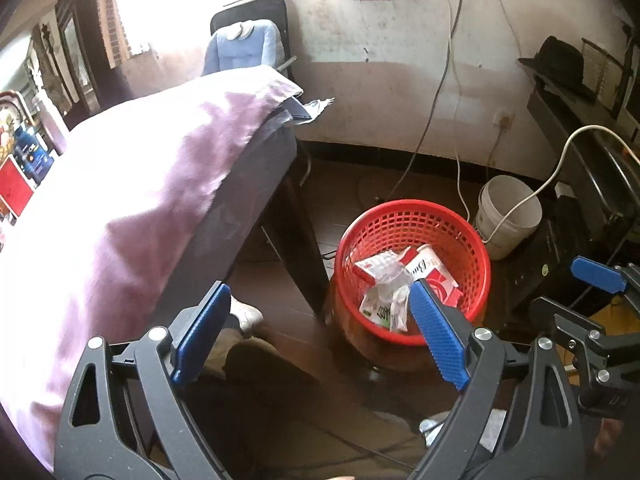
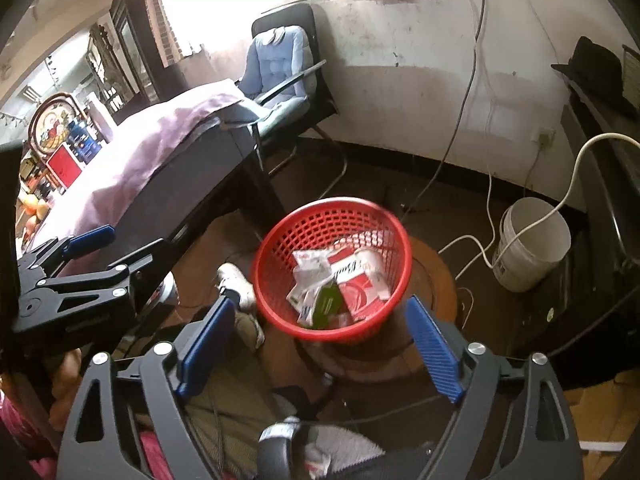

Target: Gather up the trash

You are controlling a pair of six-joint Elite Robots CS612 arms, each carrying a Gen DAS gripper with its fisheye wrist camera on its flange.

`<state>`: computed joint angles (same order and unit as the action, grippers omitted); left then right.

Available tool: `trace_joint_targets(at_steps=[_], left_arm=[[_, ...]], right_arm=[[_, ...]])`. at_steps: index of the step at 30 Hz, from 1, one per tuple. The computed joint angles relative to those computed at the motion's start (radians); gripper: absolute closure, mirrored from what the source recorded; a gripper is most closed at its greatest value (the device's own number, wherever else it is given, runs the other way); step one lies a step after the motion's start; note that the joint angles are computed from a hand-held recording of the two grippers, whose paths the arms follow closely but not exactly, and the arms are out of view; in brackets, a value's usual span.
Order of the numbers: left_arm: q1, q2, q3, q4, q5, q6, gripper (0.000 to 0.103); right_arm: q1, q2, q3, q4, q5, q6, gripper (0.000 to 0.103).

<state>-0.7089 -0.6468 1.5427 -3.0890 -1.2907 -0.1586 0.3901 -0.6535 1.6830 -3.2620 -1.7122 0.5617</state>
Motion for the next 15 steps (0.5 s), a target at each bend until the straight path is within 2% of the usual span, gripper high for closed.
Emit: trace_joint_targets(at_steps=[5,9,15], left_arm=[[-0.013,-0.019,0.051,-0.063,0.027,0.013,0.014],[-0.020,-0.029,0.077,-0.111,0.043,0.023,0.011],[-0.019,-0.039,0.094,-0.128,0.054,0.005,0.010]], right_arm=[[0.012,-0.015,0.019,-0.006,-0.015,-0.010,0.010],[0.017,-0.023,0.024,0.004,-0.021,-0.027,0.010],[0.020,-0.028,0.030,-0.017,-0.028,-0.038,0.010]])
